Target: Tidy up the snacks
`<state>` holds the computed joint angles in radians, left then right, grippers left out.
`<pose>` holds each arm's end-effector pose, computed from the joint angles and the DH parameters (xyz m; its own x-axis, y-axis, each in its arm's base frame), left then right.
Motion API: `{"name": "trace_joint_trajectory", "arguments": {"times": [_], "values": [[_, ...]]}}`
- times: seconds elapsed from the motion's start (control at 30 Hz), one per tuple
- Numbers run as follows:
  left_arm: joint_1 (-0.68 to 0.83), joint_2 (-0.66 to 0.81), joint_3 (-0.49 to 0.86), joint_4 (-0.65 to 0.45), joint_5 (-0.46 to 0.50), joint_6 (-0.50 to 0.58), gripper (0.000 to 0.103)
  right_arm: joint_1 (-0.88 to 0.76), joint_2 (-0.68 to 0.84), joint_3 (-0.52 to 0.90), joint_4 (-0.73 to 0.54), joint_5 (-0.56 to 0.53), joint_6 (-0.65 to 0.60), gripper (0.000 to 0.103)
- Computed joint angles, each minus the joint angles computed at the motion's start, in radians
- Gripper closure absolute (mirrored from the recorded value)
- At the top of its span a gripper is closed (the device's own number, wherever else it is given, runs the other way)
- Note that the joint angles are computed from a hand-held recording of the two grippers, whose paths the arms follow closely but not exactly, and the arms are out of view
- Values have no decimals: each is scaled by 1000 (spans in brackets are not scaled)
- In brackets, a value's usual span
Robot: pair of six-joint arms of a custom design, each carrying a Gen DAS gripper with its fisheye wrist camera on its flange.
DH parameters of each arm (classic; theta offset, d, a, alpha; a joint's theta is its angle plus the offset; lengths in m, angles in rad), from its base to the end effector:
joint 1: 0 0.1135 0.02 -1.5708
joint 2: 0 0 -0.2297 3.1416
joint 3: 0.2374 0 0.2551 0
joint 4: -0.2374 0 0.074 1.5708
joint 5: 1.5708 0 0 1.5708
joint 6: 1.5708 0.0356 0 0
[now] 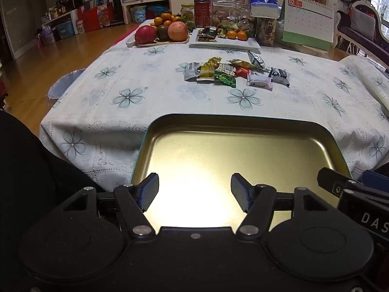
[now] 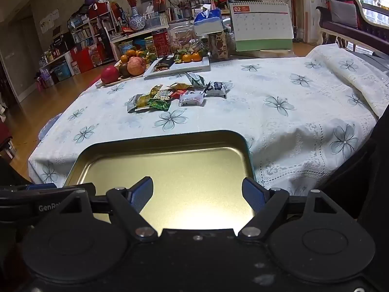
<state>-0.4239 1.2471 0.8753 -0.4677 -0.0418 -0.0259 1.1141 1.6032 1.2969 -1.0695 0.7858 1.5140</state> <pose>0.2494 -0.1109 0.2155 -0.6882 0.2822 -0.6684 0.3678 0.9298 0.0138 0.1554 0.2592 0.2282 -0.5976 0.3840 -0.7039 0.3994 0.9038 0.1541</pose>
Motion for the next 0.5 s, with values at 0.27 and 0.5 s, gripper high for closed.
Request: {"name": "trace_joint_trajectory", "arguments": {"times": [0.27,0.5], "values": [[2,11,20,-22,1,-14,37,-2,13,15,-14,-18,-5,19],[6,-2,3,-10,3,-31,37,-3,15,17,-4,-15,-15,21]]}}
